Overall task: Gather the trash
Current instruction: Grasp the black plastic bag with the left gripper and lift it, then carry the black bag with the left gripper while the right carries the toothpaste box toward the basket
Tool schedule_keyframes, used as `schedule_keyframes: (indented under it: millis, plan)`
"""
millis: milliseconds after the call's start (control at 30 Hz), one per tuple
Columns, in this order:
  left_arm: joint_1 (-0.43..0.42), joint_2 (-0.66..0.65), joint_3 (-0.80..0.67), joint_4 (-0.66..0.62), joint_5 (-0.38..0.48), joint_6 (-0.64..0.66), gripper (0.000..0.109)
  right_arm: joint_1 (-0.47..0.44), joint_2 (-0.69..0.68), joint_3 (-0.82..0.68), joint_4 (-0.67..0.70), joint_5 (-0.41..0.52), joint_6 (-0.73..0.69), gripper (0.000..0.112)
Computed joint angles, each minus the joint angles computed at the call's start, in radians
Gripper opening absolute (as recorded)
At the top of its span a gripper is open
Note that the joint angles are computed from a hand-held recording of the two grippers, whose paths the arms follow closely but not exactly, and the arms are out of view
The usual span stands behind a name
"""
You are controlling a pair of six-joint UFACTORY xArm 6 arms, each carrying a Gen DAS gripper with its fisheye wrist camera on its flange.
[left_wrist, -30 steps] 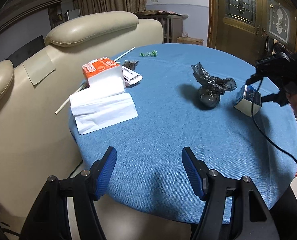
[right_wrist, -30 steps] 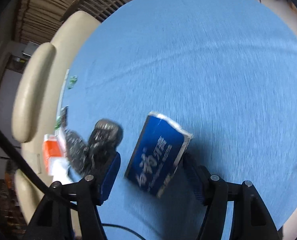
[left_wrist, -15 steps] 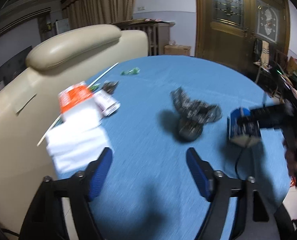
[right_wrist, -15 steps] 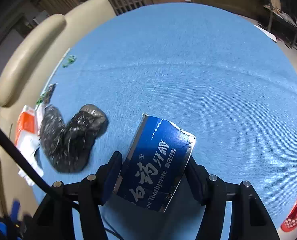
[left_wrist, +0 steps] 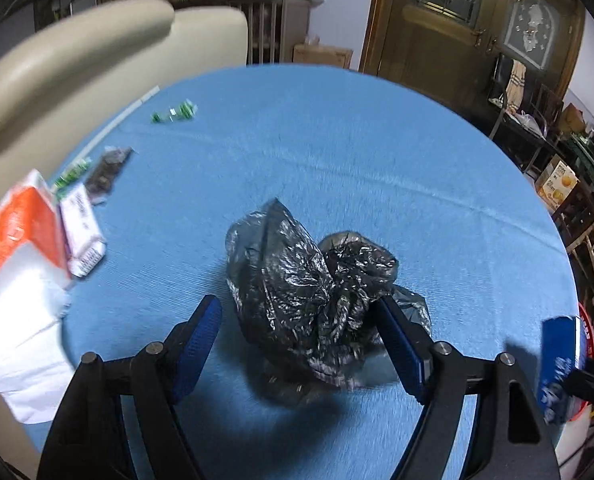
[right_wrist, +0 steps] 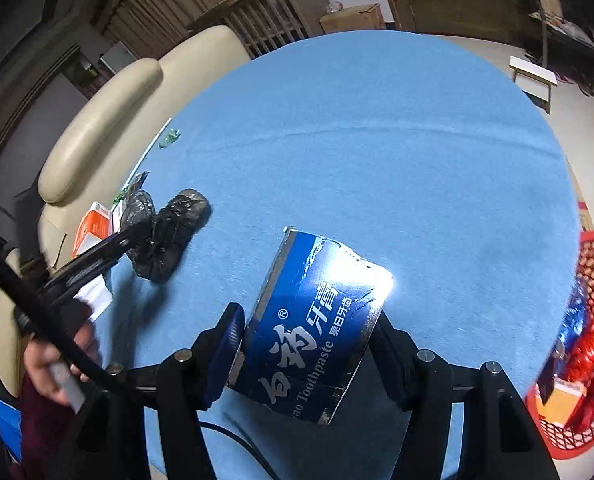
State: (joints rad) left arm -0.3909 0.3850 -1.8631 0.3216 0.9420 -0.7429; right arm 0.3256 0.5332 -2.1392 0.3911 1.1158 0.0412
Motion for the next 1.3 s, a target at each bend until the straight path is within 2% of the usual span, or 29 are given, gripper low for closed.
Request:
schedule_keyframes:
  millis: [67,100,133,167,200,267,467,567,700,833,1067,1300]
  plan:
    - [0.004,0.005,0.012,-0.042,-0.017,-0.009,0.077,-0.014,-0.031,0.05,0.014,-0.014,-0.001,0.065]
    - [0.007,0.002,0.024,-0.066,-0.034,-0.007,0.072,-0.021,-0.041,0.065,0.021,-0.02,0.0,0.065]
    - [0.009,0.0,0.032,-0.09,-0.043,0.002,0.055,-0.024,-0.052,0.082,0.025,-0.028,-0.004,0.065]
    - [0.01,0.002,0.035,-0.116,-0.045,0.01,0.047,-0.028,-0.059,0.092,0.029,-0.034,-0.007,0.065]
    - [0.007,0.0,0.04,-0.113,-0.044,-0.005,0.047,-0.028,-0.065,0.1,0.032,-0.039,-0.009,0.065]
    - [0.002,-0.009,0.05,-0.093,-0.04,-0.043,0.035,-0.03,-0.074,0.111,0.047,-0.048,-0.014,0.065]
    - [-0.05,-0.121,0.136,0.019,-0.046,-0.195,0.033,-0.031,-0.17,0.226,0.084,-0.107,-0.072,0.065]
    - [-0.1,-0.154,0.121,0.114,0.017,-0.259,0.033,-0.037,-0.229,0.297,0.112,-0.138,-0.102,0.065]
    - [-0.205,-0.171,0.047,0.281,0.167,-0.325,0.033,-0.048,-0.302,0.382,0.147,-0.171,-0.138,0.065]
    - [-0.299,-0.152,-0.047,0.397,0.297,-0.339,0.033,-0.064,-0.393,0.484,0.192,-0.205,-0.181,0.065]
    - [-0.442,-0.086,-0.196,0.55,0.452,-0.317,0.033,-0.098,-0.527,0.623,0.266,-0.242,-0.243,0.065]
    - [-0.53,-0.016,-0.331,0.636,0.551,-0.269,0.034,-0.126,-0.638,0.715,0.342,-0.261,-0.302,0.065]
